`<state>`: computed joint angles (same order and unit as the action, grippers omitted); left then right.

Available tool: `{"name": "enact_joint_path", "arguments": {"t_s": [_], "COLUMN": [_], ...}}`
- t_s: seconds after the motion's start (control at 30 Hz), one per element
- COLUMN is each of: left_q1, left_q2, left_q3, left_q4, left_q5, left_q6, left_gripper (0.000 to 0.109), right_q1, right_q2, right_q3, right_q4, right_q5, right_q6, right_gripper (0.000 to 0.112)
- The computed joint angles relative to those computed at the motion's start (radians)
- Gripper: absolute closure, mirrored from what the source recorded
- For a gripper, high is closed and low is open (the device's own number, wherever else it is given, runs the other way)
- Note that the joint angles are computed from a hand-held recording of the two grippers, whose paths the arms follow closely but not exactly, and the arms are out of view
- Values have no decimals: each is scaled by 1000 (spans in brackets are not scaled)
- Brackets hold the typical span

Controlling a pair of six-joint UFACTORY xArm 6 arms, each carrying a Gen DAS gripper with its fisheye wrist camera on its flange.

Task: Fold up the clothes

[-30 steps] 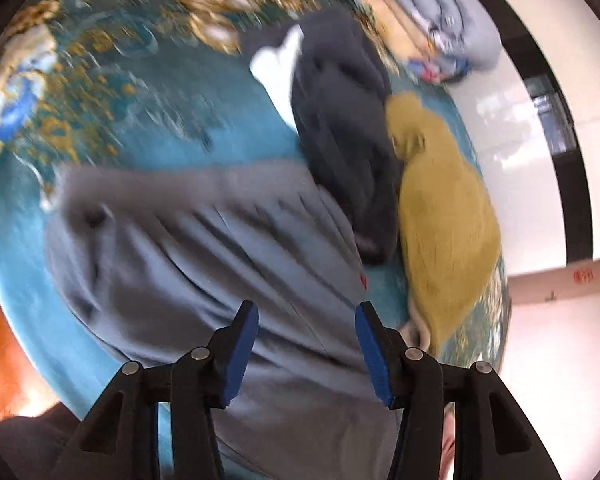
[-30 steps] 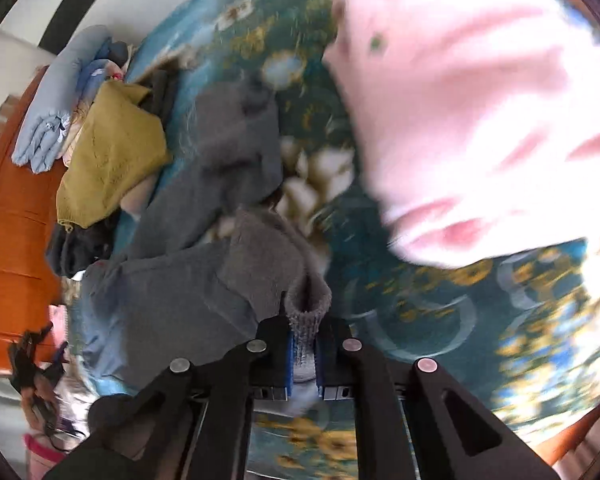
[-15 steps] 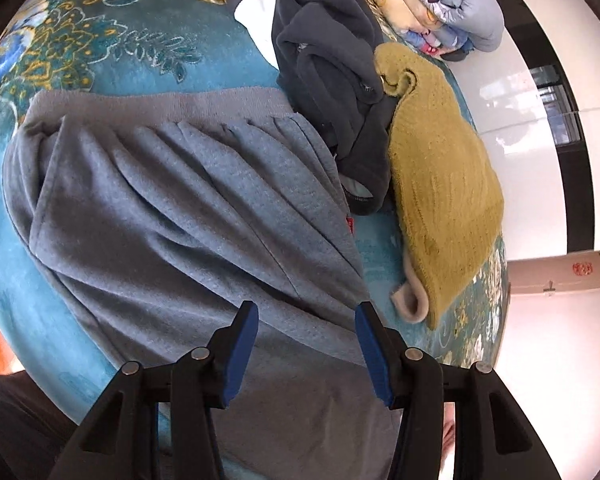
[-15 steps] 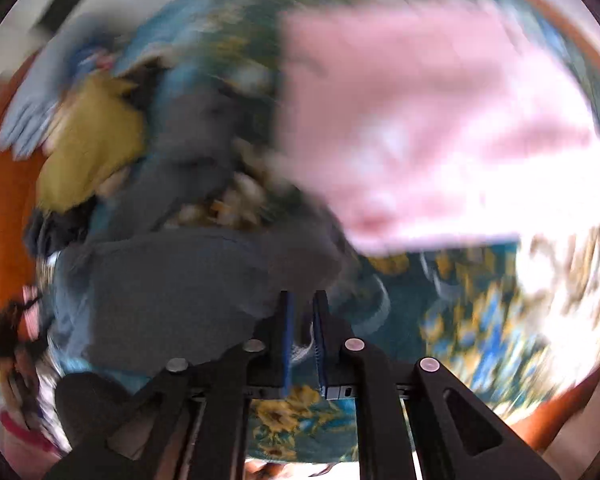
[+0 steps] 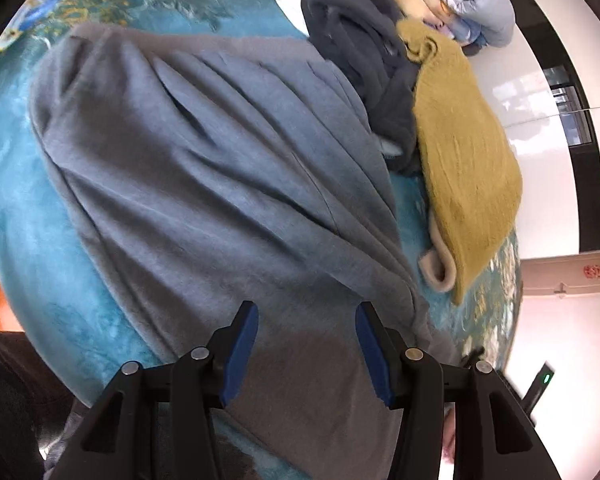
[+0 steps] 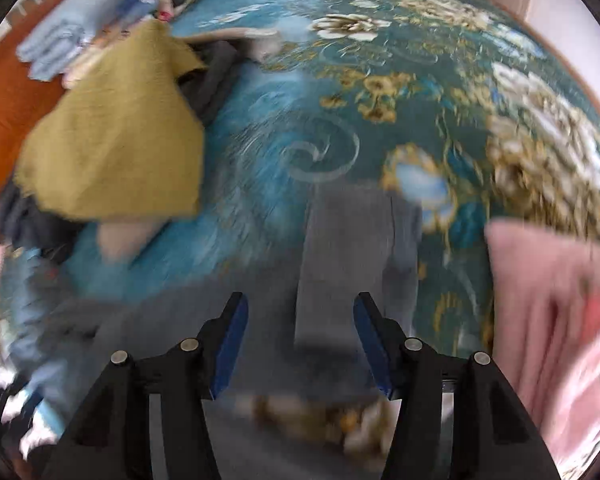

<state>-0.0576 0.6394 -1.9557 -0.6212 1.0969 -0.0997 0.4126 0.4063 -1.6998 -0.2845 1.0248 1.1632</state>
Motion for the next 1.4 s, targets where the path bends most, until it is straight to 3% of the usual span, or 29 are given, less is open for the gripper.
{"name": "enact_joint_path", "arguments": {"t_s": [0.2, 0.27, 0.33, 0.37, 0.57, 0.7, 0.73, 0.87, 0.97, 1.03, 1.17, 1.3, 1.4], "left_q1": [-24, -30, -32, -31, -26, -22, -20, -15, -18, -12, -7, -4, 11], "left_q2": [20, 34, 47, 55, 82, 82, 77, 78, 76, 73, 73, 61, 54], "left_q3": [-39, -59, -75, -84, -116, -106, -97, -93, -95, -92, -93, -76, -51], "left_q4": [72, 84, 84, 80, 57, 36, 26, 8, 19, 17, 11, 0, -46], "left_q5": [26, 39, 49, 57, 80, 69, 65, 69, 70, 77, 84, 66, 58], "left_q6": [15, 17, 15, 7, -10, -27, -31, -43, -40, -37, -45, -47, -65], "left_gripper": [54, 54, 54, 54, 54, 54, 54, 54, 54, 54, 54, 51, 51], "right_q1": [-56, -69, -85, -95, -130, -86, -64, 43, 112, 133, 86, 59, 42], "right_q2": [191, 183, 132, 103, -157, -373, -398, -395, -395, -437, -555, -621, -628], "right_q3": [-277, -270, -200, -163, 53, 224, 247, 303, 382, 446, 541, 525, 515], "right_q4": [30, 47, 54, 63, -71, -252, -287, -248, -208, -170, -139, -280, -323], "right_q5": [204, 225, 191, 170, -62, -211, -179, 144, 250, 223, 112, 62, 73], "right_q6": [-63, -68, -52, -58, -121, -186, -226, -519, -604, -546, -335, -121, -53], "right_gripper": [56, 71, 94, 98, 102, 102, 102, 102, 102, 102, 102, 107, 107]}}
